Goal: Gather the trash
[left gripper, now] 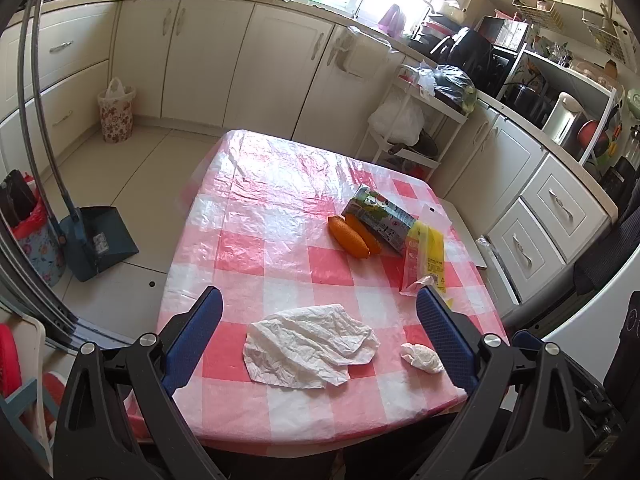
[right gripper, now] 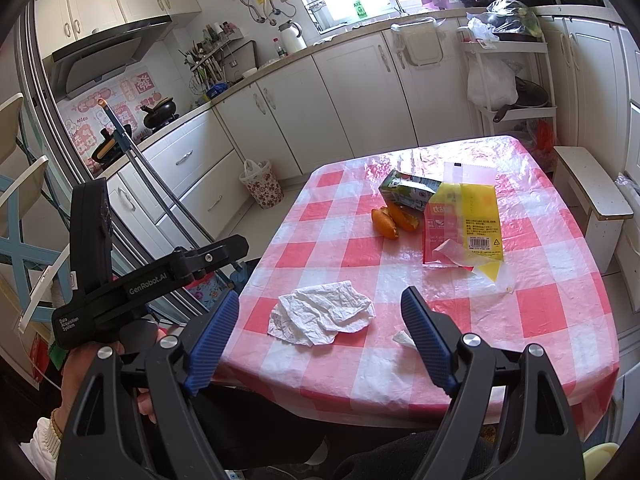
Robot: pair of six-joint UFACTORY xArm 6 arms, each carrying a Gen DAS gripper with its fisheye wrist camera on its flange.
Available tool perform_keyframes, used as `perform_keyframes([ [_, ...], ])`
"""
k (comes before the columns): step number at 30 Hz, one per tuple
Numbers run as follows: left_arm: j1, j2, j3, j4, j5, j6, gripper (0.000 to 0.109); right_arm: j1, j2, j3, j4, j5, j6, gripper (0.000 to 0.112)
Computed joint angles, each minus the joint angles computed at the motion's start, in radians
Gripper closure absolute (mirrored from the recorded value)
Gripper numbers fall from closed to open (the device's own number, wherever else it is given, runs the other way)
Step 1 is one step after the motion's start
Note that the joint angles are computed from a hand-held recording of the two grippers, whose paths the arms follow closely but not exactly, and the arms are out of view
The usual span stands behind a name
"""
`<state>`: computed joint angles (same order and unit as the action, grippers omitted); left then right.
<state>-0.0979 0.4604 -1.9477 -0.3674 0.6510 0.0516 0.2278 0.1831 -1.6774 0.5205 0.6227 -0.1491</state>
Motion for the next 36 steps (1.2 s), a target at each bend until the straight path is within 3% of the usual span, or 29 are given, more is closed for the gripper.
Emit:
perform_keyframes([
  [36, -0.007, -0.008, 0.024, 0.035, 0.011, -0.039, 0.015, -0.001, -0.005, 0.009, 0.009, -0.007, -0.005, 0.032],
])
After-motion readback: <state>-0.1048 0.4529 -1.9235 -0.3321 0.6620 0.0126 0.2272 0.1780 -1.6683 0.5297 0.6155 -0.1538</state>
